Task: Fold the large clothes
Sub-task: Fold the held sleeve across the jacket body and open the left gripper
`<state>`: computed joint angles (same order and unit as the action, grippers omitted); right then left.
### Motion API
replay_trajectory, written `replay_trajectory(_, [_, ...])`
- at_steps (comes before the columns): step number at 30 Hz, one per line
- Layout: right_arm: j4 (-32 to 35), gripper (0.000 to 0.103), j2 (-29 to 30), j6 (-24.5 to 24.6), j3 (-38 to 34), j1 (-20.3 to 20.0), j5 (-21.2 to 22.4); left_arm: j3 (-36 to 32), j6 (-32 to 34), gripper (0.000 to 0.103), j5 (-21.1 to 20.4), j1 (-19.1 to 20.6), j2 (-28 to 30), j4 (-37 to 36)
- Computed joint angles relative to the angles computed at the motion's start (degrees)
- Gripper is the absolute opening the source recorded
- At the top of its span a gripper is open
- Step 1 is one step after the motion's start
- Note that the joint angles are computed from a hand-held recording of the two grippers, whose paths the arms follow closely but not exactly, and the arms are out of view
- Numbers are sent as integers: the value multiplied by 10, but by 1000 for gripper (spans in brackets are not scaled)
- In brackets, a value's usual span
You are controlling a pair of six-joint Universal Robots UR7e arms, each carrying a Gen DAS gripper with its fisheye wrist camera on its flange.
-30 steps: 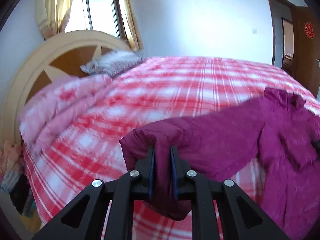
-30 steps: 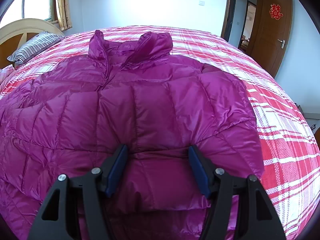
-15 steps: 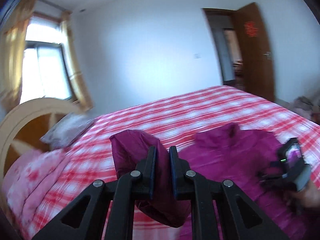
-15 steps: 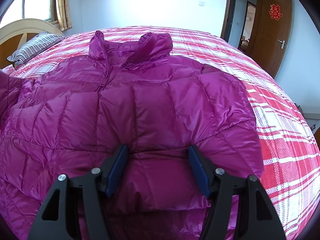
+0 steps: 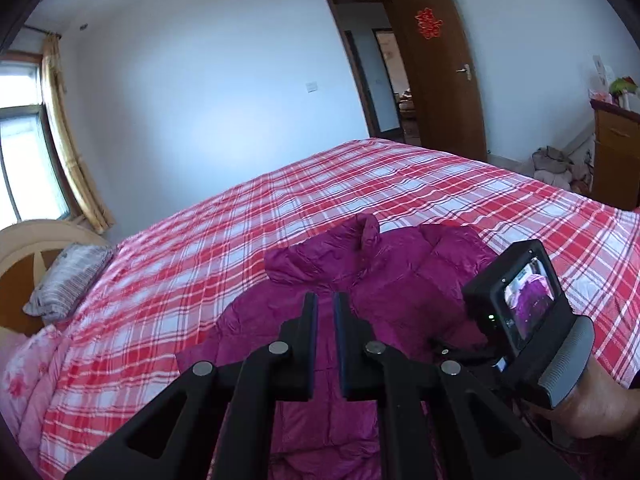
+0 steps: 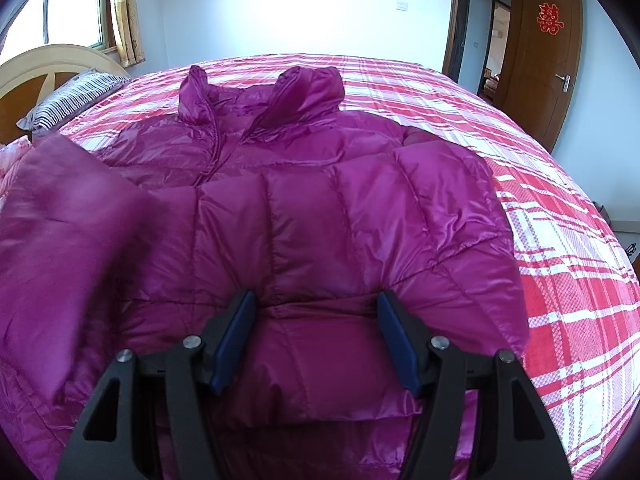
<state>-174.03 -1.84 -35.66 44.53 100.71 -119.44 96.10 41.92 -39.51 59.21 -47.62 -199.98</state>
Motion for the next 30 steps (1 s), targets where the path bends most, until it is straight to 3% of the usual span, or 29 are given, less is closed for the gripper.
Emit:
replay_trajectory(7, [32, 80, -27, 35, 28, -12, 57, 40, -72, 9, 23, 32, -32, 7])
replay_trajectory(13, [29, 81, -39, 51, 46, -18, 86, 94, -175, 9, 12, 65, -37, 52])
replay_trajectory(16, [28, 81, -40, 51, 48, -18, 87, 81, -159, 9, 10, 75, -15, 37])
replay_trajectory(18, [28, 81, -41, 53, 49, -18, 90, 57, -158, 9, 44, 83, 5, 46])
replay_trajectory(23, [-33, 81, -97, 111, 133, -21, 163, 43, -241, 9, 28, 114, -7, 125])
replay_trajectory(27, [66, 78, -103, 136, 115, -7, 192, 42, -215, 9, 51, 108, 7, 97])
replay_trajectory(29, [133, 76, -80, 134, 71, 2, 183, 35, -187, 9, 73, 103, 22, 76])
replay_trajectory(30, [168, 69, -64, 137, 43, 6, 171, 34, -181, 9, 79, 102, 25, 71])
